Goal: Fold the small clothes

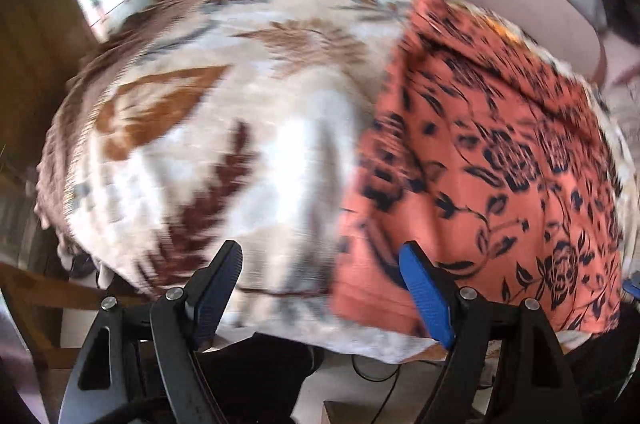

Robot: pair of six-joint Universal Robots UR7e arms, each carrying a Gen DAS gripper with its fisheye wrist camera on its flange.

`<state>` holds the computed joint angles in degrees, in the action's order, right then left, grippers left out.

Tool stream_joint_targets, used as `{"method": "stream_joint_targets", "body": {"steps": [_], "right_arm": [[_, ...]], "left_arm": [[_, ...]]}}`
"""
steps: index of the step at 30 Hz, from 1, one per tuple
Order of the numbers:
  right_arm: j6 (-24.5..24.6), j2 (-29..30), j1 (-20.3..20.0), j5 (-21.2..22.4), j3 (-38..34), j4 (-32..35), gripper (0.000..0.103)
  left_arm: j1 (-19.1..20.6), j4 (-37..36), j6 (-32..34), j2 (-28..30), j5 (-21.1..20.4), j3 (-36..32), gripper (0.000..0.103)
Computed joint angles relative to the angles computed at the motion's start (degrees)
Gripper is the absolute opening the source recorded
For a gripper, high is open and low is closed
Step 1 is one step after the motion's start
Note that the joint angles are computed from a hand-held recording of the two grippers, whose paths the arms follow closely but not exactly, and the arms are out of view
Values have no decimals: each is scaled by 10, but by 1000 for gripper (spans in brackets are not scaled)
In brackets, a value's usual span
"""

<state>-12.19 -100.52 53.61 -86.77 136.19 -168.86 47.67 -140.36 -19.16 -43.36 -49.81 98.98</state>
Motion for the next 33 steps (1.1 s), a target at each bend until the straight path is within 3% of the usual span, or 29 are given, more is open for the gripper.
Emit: {"method": "stream_joint_targets", "body": {"steps": [5,12,15,18,21,24,27,30,33], "right_arm": [[24,-40,-55,48,-5,30,72],[44,-30,-68,62,-4,36,73],[48,-26,-69,61,1,28,72],[46,-30,-75,63,3,27,72],[50,-31,-81,67,3,32,72],[52,-34,-88,76,4,34,72],[57,-32,-94,78,3,41,72],[63,-24,-98,80,3,33,72],[63,-10,-97,89,-4,46,72]], "left_arm": [[18,10,-13,-8,-18,-12,81],[25,34,7,29,-74,-38,80],[27,28,33,39,-96,-42,49],[22,17,53,45,-86,-42,43],[21,11,58,50,-84,-48,43],[25,-2,67,58,-88,-59,56],[28,-18,85,74,-92,-73,57],[22,-26,106,81,-83,-74,38],[22,-33,114,71,-79,-61,28]]}}
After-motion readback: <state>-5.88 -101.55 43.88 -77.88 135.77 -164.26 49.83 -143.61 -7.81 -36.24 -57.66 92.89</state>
